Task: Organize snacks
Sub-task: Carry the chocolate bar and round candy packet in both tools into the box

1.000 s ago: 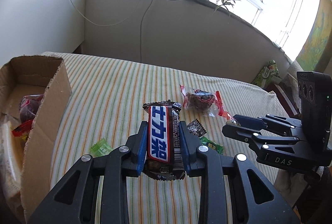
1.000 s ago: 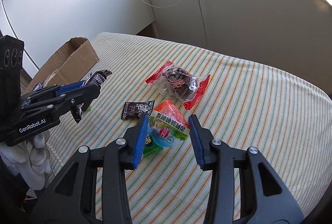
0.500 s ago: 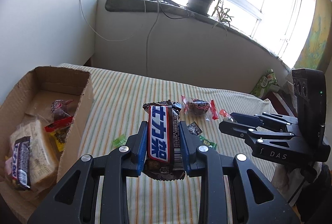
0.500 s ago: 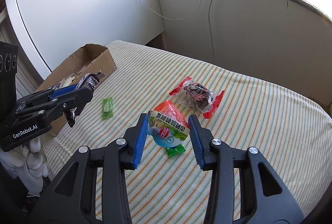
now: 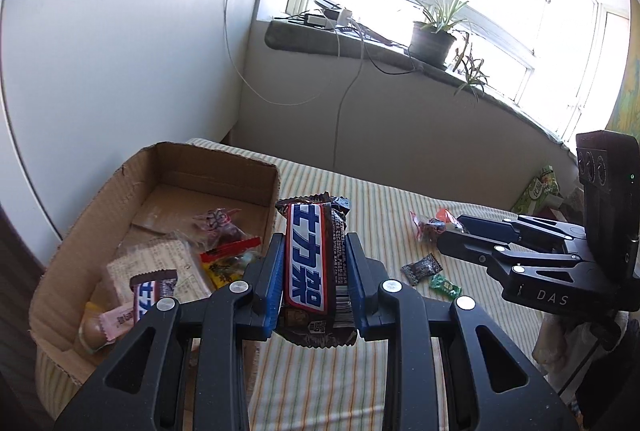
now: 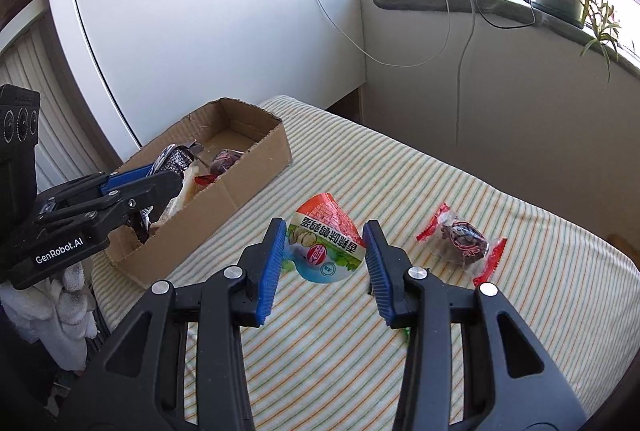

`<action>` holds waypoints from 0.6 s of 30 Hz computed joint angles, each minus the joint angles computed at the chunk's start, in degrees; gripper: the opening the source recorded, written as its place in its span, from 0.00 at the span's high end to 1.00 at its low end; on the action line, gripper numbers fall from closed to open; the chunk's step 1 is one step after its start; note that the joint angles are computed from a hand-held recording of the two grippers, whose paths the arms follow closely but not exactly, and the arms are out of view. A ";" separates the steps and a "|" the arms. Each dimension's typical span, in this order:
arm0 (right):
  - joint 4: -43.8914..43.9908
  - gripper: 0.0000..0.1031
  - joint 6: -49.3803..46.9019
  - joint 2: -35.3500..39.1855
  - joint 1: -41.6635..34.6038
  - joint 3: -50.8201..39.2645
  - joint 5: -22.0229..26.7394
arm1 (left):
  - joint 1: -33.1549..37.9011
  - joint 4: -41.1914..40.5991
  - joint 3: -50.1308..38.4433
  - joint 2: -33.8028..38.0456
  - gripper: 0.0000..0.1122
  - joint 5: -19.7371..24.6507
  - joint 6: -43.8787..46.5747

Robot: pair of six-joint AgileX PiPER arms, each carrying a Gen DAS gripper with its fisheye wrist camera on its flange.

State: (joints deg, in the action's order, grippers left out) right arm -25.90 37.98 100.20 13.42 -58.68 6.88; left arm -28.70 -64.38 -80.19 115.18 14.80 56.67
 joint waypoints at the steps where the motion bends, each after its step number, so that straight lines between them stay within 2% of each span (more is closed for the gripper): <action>1: 0.47 0.60 -0.57 0.65 0.53 -1.07 0.33 | 0.58 -0.71 0.30 -0.24 0.76 -0.15 0.80; 11: 10.12 0.60 -11.68 8.69 5.47 -14.71 5.18 | 5.77 -0.04 0.71 -0.75 0.76 -0.25 0.97; 18: 17.20 0.60 -19.58 14.97 7.55 -23.96 8.51 | 8.74 5.49 -2.04 1.30 0.76 0.56 -4.35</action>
